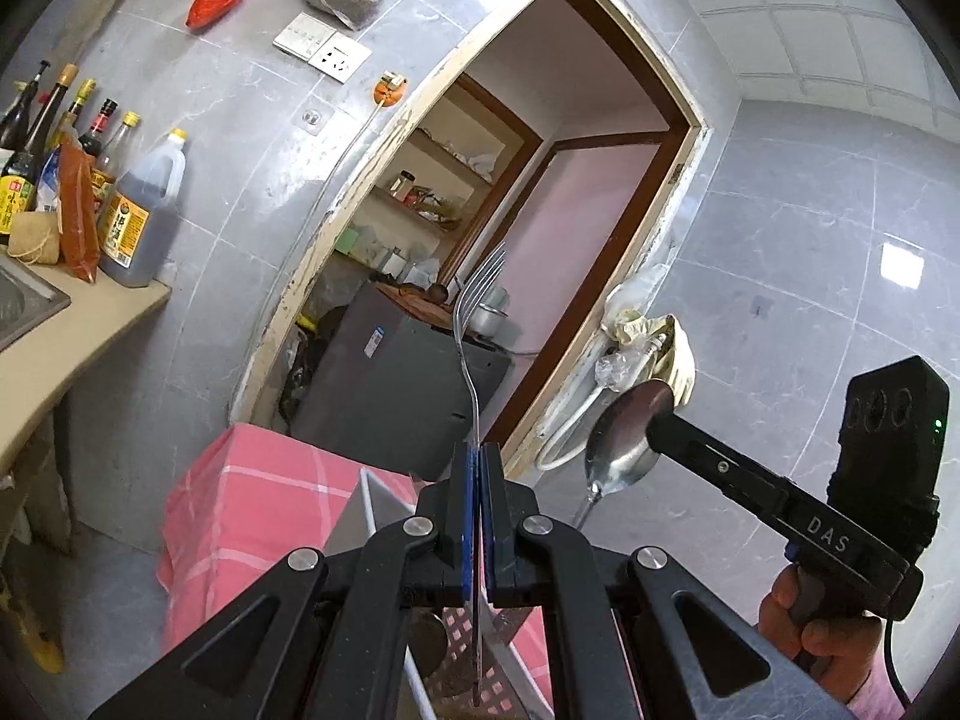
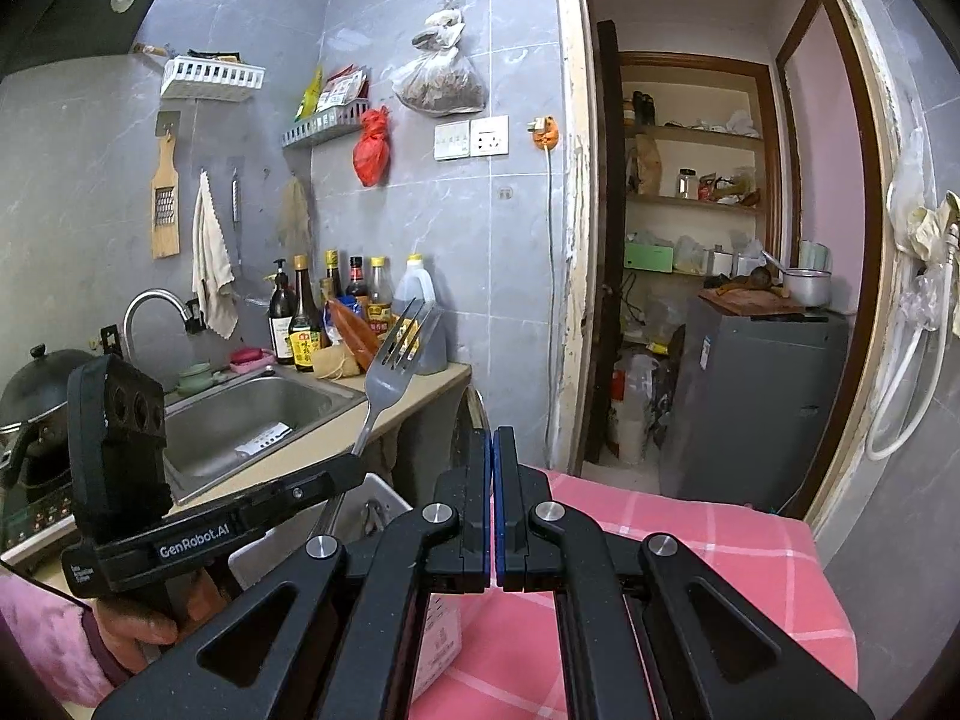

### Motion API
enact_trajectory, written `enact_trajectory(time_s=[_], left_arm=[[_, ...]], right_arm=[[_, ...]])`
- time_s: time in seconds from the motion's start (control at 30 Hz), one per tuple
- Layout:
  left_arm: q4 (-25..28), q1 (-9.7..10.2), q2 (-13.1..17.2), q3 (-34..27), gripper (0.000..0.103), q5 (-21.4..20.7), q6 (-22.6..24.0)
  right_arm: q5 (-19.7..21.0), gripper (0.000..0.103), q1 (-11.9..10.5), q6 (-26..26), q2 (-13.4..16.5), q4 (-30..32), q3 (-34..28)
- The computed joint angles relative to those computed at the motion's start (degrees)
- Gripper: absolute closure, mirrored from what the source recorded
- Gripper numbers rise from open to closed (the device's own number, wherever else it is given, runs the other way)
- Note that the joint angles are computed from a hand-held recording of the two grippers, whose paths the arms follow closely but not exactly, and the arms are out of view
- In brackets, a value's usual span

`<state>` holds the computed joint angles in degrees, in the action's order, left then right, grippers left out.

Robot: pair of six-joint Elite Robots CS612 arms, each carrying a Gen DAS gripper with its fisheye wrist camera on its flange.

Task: Organize utensils
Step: 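Lower the fork into the basket with the left tool while the right drops the spoon in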

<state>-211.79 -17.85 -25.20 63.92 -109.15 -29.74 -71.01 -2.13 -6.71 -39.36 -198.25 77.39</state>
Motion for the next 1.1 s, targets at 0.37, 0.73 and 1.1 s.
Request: enact_trajectory(time_s=[0.37,0.73,1.1], left_arm=[[-3.5,-0.40,-0.5,2.5,0.100,2.6,3.6],[-3.6,-0.14,-1.6,4.5,0.100,2.0,4.9],[-3.4,-0.14,-1.2,4.1,0.100,2.8,4.2]], right_arm=[[1.5,0.101,-0.2,1.3,0.2,-0.3,0.6],[3.9,0.100,-0.1,1.1,0.3,1.2,0.7],[5.0,0.100,-0.3,1.6,0.5,1.5,1.2]])
